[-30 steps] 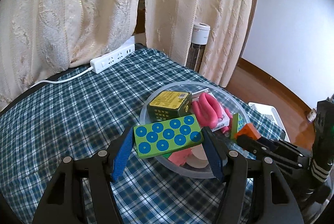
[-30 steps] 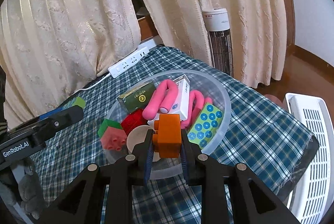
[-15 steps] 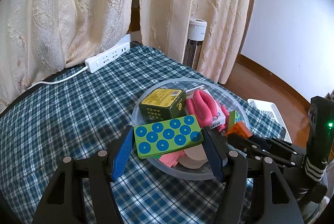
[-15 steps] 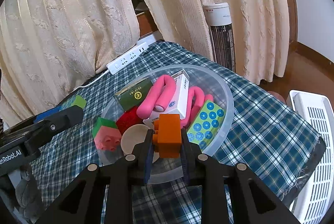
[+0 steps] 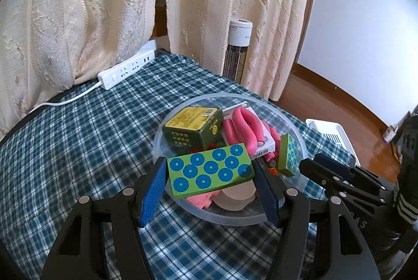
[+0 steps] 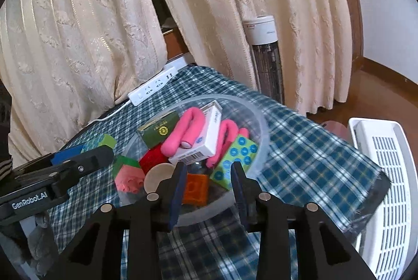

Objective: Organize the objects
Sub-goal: 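Lower the orange brick into the bowl and open the right gripper, then lower the green dotted brick into the bowl and open the left gripper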

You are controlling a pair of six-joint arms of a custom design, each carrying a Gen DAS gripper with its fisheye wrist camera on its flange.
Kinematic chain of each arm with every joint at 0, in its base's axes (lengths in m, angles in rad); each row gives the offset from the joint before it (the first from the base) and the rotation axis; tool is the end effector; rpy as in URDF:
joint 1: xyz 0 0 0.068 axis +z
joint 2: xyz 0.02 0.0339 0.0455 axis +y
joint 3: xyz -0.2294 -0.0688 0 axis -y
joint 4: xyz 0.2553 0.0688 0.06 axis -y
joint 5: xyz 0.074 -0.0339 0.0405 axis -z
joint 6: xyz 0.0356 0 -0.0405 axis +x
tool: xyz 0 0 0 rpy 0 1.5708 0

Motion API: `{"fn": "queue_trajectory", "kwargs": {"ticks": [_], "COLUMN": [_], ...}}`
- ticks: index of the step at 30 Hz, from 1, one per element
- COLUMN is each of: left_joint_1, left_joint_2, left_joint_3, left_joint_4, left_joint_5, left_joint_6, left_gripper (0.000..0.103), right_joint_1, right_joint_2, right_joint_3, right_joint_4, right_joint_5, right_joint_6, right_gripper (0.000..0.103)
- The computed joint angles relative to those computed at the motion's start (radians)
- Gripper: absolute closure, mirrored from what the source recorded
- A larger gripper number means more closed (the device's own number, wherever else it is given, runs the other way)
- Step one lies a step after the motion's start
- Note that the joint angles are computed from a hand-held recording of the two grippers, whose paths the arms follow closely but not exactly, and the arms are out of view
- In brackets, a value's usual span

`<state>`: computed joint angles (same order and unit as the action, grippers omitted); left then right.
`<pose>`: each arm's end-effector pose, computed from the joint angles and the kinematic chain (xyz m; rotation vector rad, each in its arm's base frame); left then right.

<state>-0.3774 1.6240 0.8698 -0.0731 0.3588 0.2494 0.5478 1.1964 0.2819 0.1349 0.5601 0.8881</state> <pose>0.3040 -0.1340 0.1325 0.8935 2.2114 -0.4899 0.1921 0.0950 0.0881 0.6318 2.1196 0.1276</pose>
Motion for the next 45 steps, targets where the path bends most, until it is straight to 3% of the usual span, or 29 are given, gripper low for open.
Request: {"fn": "queue_trajectory", "kwargs": {"ticks": [23,42,45], "left_joint_1": [-0.113,-0.094,-0.084], "left_joint_2": [0.147,0.120,0.089], "left_joint_3": [0.046,0.031,0.011], "left_joint_4": [0.071,0.058,0.054], "left_joint_5": [-0.057,-0.014,0.000], "left_joint_6": [0.022,0.037,0.040], "left_gripper": [0.037,0.035,0.035], "right_joint_1": [-0.028,0.011,0.024], "right_joint_2": [-0.125,-0.085,-0.078], "right_joint_3": [-0.121,-0.088,-0.077], "right_joint_4": [0.009,-0.001,-0.007], "right_joint_5": [-0.023,-0.011,-0.006], "right_joint_6": [0.052,0.065,0.067], "right_gripper": [0.055,0.055,0.052]}}
